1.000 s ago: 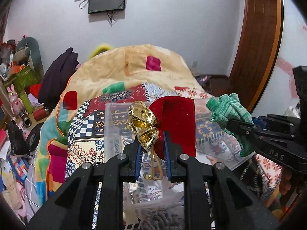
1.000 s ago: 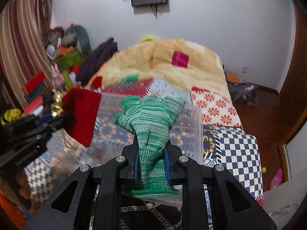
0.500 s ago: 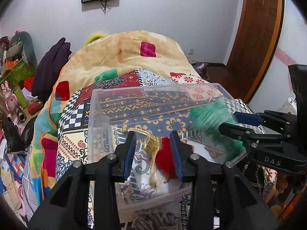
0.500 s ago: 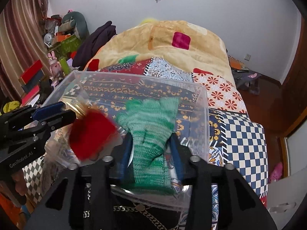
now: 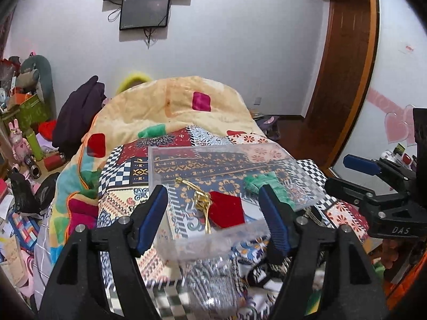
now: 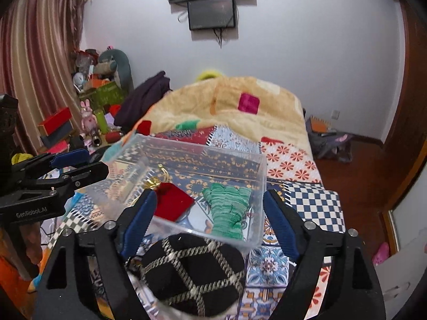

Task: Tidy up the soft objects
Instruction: 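Lower the pouch and glove into the clear box and open both tools, then grasp the black knit hat with the right tool while the left tool grasps the braided cord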

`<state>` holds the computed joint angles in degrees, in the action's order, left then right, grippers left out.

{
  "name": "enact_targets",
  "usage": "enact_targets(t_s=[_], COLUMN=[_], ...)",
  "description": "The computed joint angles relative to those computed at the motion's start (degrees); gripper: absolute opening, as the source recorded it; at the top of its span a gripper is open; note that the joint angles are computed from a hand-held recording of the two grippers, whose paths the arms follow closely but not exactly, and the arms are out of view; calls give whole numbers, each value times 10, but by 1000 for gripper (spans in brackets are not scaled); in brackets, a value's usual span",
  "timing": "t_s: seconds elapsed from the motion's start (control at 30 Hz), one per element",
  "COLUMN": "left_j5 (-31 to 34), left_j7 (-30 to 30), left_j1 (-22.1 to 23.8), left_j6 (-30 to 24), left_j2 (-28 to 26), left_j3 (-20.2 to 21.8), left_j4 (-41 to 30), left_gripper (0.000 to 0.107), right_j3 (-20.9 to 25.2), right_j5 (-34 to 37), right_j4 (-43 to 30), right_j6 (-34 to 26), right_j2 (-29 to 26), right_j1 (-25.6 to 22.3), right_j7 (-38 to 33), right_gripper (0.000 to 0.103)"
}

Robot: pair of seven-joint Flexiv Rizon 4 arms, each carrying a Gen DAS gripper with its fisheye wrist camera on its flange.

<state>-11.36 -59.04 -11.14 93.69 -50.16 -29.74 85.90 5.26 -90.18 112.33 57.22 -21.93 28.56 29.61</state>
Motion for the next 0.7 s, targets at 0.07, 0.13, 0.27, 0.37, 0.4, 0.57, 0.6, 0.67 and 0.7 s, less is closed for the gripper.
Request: enact_targets(t_s=[0.07,0.13,0.27,0.37,0.4,0.57,0.6,0.67,0.7], left_j5=[5,10,27,40,43,42,40,35,32], left_j7=[3,5,3,0,0,6,8,15,18], left_j1=[18,32,35,29,29,20,18,17,17], left_j6=[7,11,30,34,30,3,-3,-14,-18], left_j2=[5,8,11,11,9,-1,-3,-8,-10], left_j3=[-19,-34,-29,-19,-18,-10,-8,-9,-10], left_j4=[23,43,73,87,90,89,88,85,83], left_gripper=[70,70,70,68,61,39,34,29,25], right_j3=[4,6,12,12,10,5,3,1,0], right_j5=[-6,-10,-4,3,0,-7,-12,-16,-19], right_j4=[7,13,21,26,26,16,15,13,10], right_j6=[-9,-12,-9,6,14,55,64,82,97], right_j2=[4,4,-4,-14,-17,-42,-46,-53,-59], right_j1=[6,8,11,11,10,8,6,3,-1], right_j7=[11,22,42,50,55,49,53,56,58], right_gripper=[81,81,81,81,81,81,81,70,67])
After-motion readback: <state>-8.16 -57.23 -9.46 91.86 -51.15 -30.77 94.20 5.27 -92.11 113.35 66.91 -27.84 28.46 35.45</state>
